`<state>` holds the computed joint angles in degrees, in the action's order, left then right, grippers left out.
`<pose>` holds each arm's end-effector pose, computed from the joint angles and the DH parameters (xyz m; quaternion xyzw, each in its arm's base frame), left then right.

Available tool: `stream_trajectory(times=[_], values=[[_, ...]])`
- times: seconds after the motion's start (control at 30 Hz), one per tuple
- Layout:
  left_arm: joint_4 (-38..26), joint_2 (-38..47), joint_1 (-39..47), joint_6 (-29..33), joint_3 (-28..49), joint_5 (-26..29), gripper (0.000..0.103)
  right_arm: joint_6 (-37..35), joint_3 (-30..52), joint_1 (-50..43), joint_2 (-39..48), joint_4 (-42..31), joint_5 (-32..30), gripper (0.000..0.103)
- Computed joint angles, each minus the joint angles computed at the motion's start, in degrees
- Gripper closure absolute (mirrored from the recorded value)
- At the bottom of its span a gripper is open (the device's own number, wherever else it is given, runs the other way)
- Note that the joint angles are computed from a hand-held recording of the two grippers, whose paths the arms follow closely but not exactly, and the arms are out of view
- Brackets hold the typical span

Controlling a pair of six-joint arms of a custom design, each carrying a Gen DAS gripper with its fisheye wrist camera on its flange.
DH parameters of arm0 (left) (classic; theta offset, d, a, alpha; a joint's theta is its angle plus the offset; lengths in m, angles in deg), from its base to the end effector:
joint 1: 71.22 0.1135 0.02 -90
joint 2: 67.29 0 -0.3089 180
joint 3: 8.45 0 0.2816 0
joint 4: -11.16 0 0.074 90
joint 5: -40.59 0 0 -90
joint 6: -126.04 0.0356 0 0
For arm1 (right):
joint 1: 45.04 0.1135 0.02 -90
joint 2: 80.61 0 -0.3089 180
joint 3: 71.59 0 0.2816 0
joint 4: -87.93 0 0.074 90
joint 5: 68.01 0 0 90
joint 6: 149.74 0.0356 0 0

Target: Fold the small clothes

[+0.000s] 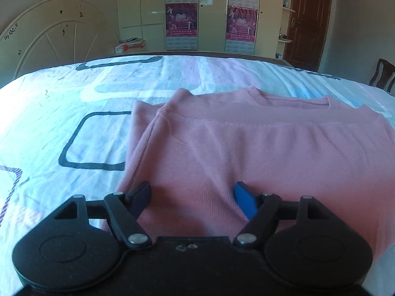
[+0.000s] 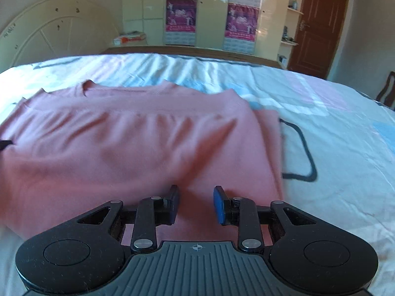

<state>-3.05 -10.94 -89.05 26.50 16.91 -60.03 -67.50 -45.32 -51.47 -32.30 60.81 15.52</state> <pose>0.1610 -0.0449 0.1483 0.0314 0.9207 -0.0066 0.3889 0.1466 -0.0125 0.1558 -0.0305 0.9354 0.0095 0.3522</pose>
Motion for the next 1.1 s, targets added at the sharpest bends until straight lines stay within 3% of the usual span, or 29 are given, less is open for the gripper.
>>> stream_trajectory(times=[0.13, 0.27, 0.37, 0.47, 0.67, 0.83, 1.1], values=[[-6.83, -4.91, -0.33, -0.82, 1.02, -1.16, 0.029, -3.67, -0.43, -5.34, -4.22, -3.89, -1.30, 0.074], [-11.92, -7.91, -5.08, -4.20, 2.47, -3.75, 0.031, 2.42, 1.52, -0.63, -8.66, -8.67, -1.46, 0.074], [-12.74, -7.31, -10.57, -6.27, 2.76, -8.31, 0.031, 8.31, 1.66, 11.52, -7.32, -7.98, 7.24, 0.074], [-13.61, -6.17, -11.68, -8.42, 2.61, -9.34, 0.027, 9.40, 0.80, 15.65, -5.04, -8.31, 11.57, 0.074], [-14.79, -8.14, -10.37, -7.19, 1.23, -8.05, 0.023, 8.28, 0.10, 14.56, -9.60, -14.41, 12.91, 0.074], [-14.69, -8.97, -11.49, -6.59, 0.28, -8.79, 0.023, 12.91, 0.56, 17.42, -12.29, -18.98, 15.76, 0.074], [-13.51, -9.49, -10.13, -5.24, -0.59, -7.42, 0.020, 19.08, 2.61, 22.50, -7.19, -19.23, 20.22, 0.073]])
